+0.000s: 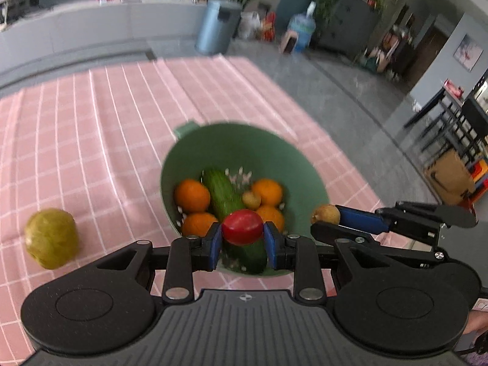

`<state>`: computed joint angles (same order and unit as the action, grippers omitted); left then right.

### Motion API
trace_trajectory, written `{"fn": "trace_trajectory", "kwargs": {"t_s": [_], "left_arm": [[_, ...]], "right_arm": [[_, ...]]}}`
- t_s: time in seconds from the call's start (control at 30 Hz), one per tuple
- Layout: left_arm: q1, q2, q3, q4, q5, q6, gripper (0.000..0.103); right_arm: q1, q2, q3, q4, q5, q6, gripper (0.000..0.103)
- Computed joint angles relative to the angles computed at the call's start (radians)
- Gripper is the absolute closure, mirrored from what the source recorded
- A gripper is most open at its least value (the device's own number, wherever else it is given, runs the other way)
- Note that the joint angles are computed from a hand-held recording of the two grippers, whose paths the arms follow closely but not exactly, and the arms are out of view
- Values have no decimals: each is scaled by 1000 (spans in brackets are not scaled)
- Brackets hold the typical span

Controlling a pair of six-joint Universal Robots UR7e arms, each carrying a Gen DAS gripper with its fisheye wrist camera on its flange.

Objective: Organize fruits
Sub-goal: 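Carry the tomato and kiwi over the colander and open both tools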

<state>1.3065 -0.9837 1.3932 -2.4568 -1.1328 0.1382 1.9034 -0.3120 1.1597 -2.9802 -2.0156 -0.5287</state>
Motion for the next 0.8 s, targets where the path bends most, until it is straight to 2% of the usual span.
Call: {"fn": "trace_trajectory", "kwargs": {"t_s": [0.2, 0.33, 0.6, 0.8], "left_arm": [[6, 38, -69, 130, 10, -9, 70], [3, 72, -128, 240, 40, -35, 70], [-2, 100, -174, 323, 76, -49, 70], [-5, 108, -178, 331, 95, -44, 70]], "right_arm": [[-13, 46, -143, 255, -18, 47, 83], [-13, 72, -197, 353, -37, 79, 83], [-17, 104, -273, 468, -54, 105, 83], [-20, 114, -293, 497, -58, 115, 83]]}}
